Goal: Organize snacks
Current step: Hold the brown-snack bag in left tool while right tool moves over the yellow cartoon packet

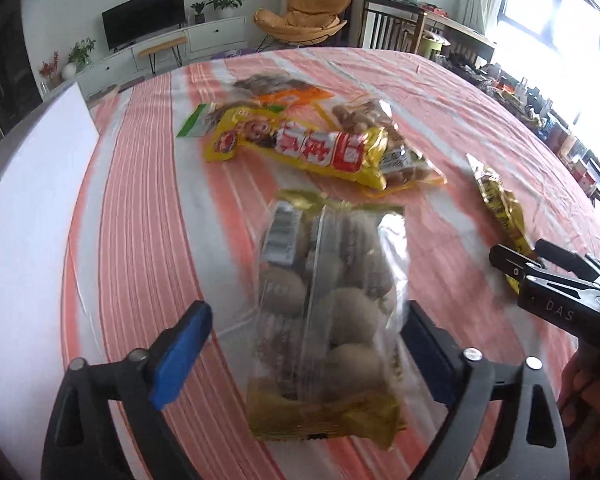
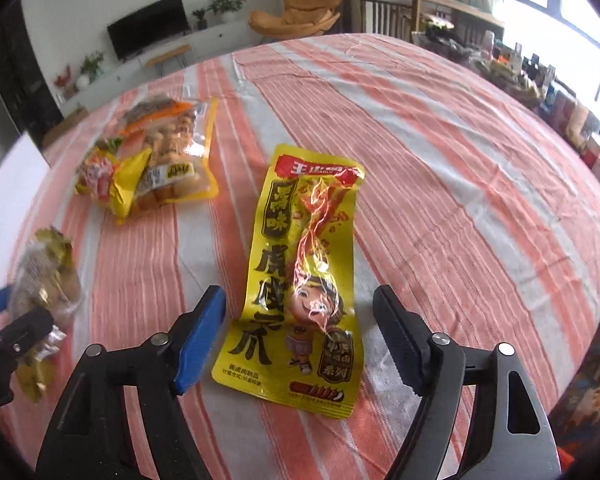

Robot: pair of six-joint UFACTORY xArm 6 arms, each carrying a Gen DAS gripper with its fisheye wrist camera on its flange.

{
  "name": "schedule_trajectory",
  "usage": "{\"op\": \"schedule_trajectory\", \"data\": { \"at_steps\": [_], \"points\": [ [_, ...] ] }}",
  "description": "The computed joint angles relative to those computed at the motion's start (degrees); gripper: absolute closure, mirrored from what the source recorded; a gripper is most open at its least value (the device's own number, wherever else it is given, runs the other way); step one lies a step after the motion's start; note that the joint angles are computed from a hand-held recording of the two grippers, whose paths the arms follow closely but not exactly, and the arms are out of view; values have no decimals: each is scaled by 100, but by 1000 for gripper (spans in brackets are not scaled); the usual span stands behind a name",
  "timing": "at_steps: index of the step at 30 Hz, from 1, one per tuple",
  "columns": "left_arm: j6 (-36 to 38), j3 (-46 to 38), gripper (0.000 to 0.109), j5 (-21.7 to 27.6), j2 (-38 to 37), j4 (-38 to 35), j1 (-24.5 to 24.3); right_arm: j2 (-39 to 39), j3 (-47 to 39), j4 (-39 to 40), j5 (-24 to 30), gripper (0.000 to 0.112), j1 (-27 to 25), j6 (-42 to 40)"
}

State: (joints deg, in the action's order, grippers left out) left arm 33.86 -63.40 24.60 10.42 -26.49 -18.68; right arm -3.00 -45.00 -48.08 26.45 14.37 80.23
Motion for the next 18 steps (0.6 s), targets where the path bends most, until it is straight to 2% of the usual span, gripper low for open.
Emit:
{"op": "schedule_trajectory", "data": {
  "at_steps": [2, 6, 8, 18],
  "points": [
    [-155, -29, 12, 61, 128, 102, 41, 174, -242, -19, 446, 22, 166, -97],
    [-115, 264, 6, -578, 142, 362, -70, -8, -26, -76, 373, 20, 155, 109],
    [165, 380, 6, -815, 109, -6, -114, -26, -12, -76, 373, 20, 150, 99],
    [276, 362, 6, -866, 141, -137, -112, -23, -11, -89, 372, 19, 144, 109]
  ]
}}
